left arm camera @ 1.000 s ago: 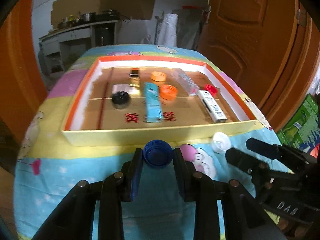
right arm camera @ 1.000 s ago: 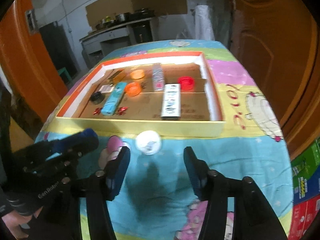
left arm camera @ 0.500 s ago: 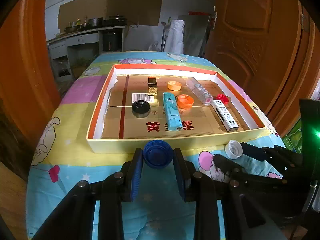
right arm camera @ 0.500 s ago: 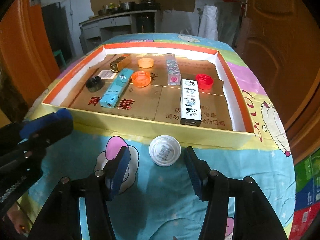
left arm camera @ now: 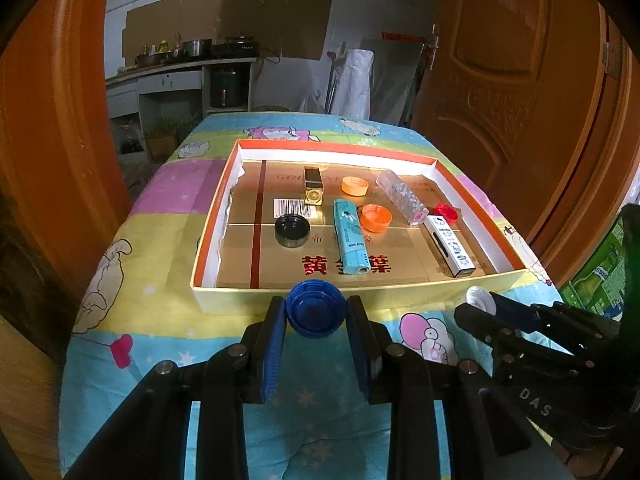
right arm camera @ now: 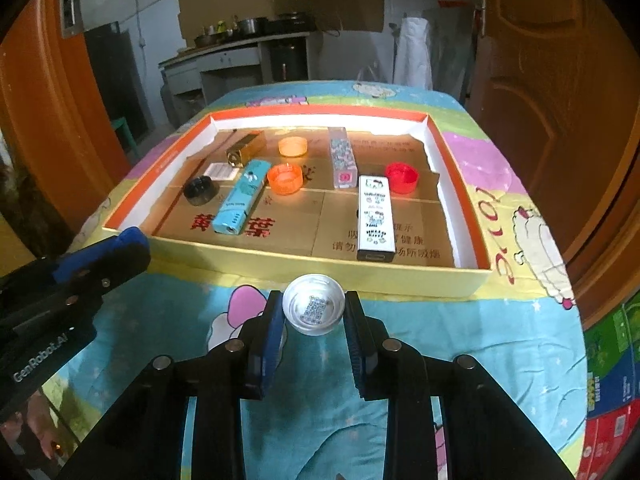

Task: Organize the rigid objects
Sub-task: 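Grasp the blue cap with the left tool while the right tool grasps the white cap, then carry the blue cap and white cap over the cardboard tray with both tools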

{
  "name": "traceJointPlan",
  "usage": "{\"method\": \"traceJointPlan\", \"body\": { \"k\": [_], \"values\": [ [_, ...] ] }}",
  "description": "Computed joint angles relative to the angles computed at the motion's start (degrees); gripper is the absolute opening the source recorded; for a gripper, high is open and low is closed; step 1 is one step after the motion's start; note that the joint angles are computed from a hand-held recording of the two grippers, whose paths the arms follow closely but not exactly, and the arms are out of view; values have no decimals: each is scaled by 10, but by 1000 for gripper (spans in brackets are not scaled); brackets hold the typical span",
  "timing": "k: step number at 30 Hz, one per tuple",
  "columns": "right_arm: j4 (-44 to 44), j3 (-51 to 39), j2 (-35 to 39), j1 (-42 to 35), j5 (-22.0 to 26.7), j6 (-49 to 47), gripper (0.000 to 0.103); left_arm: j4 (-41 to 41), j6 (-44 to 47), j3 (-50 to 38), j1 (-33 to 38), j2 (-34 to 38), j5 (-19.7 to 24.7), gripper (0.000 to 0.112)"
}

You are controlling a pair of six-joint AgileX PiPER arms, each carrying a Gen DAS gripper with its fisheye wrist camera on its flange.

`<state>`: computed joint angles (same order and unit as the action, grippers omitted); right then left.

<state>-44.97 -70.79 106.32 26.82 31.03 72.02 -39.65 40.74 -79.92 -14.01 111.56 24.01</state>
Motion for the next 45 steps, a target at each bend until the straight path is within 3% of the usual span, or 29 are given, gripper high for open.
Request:
{"method": "traceJointPlan", "body": {
  "k": [17,45],
  "values": [
    [-15,-1,-51,-4,13,-10,30,44,-45,-40,-7,-11,5,31],
    [72,-118,-1,-39,-4,-161,31,200,-210,-246,-7,81,62,31]
  ]
}}
